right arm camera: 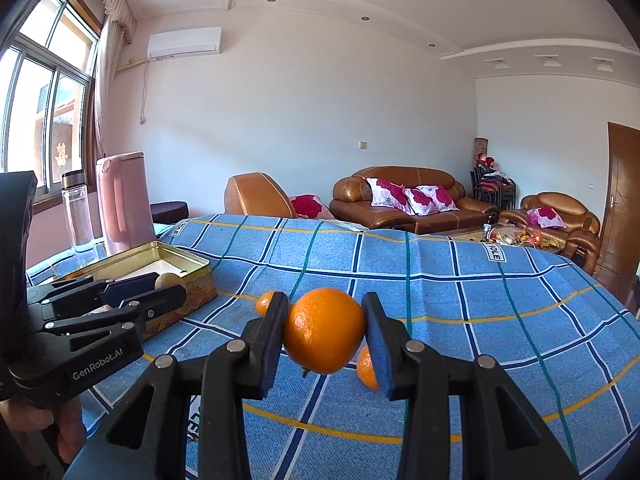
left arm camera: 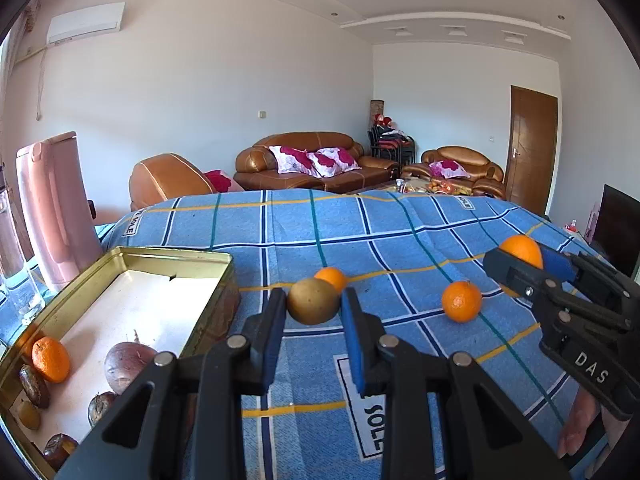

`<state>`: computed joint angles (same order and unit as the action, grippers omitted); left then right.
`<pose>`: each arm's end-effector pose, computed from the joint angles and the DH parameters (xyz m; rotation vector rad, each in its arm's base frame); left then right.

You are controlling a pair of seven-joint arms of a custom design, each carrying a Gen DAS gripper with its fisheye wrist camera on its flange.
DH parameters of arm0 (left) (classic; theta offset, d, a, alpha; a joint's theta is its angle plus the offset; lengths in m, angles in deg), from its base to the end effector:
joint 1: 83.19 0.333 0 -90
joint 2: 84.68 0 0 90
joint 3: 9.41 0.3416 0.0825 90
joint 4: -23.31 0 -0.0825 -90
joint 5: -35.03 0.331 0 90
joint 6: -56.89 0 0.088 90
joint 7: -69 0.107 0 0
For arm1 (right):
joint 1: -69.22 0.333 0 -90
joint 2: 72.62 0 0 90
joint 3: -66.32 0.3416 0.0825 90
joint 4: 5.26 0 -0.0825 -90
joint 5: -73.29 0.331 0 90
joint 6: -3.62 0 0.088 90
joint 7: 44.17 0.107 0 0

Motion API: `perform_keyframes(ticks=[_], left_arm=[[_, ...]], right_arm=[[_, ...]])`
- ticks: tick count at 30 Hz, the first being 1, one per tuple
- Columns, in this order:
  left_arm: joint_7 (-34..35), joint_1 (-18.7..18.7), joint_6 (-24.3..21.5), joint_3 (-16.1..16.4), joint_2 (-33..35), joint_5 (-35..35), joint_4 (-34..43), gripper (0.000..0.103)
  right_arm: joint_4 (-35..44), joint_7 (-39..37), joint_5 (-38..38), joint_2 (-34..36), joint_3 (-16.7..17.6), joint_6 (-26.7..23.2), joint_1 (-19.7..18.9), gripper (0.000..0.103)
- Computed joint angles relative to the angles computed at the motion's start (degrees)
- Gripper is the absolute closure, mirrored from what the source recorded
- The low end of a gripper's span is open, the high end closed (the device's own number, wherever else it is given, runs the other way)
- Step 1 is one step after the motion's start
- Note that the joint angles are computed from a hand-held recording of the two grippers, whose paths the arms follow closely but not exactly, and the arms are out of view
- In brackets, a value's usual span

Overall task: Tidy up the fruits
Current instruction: 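Carry the yellow-brown fruit with left gripper while right gripper carries mandarin toward tray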

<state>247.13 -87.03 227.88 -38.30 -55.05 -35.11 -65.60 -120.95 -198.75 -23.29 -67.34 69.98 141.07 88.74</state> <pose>0.6426 -0.2423 0.4842 -0.9149 2.1786 -1.4018 0.5171 0.2121 0.4956 -1.2019 1.7546 -1.2731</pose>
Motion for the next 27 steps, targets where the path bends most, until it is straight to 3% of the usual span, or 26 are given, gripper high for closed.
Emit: perform_keyframes(ticks=[11,27], left_arm=[[2.94,1.09,-0.11,-0.02,-0.94,-3.46,-0.82,0.074],[3.88,1.3,-2.17,3.28,-2.29,-6.57,-0.58,0.074]], right_arm=[[2.7,-1.51,0.45,2.0,-0.05,1.75,0.78,0.063],[9.36,-5.28,2.24,6.39,-1.09,4.71,3.02,0.063]])
